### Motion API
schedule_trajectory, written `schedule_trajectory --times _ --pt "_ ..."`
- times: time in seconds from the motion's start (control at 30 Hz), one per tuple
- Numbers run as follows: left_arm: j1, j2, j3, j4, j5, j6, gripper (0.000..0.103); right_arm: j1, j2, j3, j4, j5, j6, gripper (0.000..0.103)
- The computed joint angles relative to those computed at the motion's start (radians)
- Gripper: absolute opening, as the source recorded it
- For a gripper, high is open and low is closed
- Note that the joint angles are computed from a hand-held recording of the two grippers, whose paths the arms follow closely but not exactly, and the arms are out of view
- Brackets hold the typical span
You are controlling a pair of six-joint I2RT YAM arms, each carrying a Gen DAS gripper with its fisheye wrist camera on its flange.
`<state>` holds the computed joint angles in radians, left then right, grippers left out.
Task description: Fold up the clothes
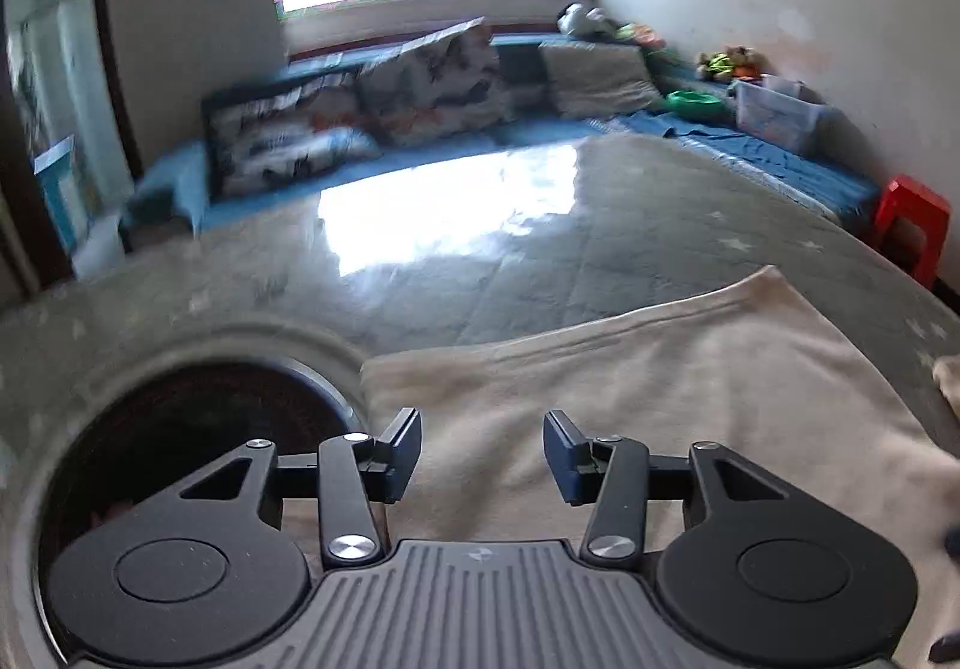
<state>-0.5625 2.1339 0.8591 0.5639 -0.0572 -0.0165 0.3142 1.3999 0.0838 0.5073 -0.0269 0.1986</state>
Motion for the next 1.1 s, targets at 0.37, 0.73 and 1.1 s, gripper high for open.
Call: schedule_trajectory --times 0.37,0.73,1.1 --pt "0.06 0.067 0.068 -0.029 -0.078 -0.022 0.049 -0.002 0.001 0.012 -0.02 0.001 0.0 0.06" --pt "0.135 -0.126 -0.19 0.042 0.002 0.064 0.047 0.023 0.019 0.007 0.009 0.03 0.016 0.061" --pt "0.1 -0.032 -0.14 0.046 0.006 0.073 0.033 0.05 0.019 0.005 0.012 0.066 0.041 0.061"
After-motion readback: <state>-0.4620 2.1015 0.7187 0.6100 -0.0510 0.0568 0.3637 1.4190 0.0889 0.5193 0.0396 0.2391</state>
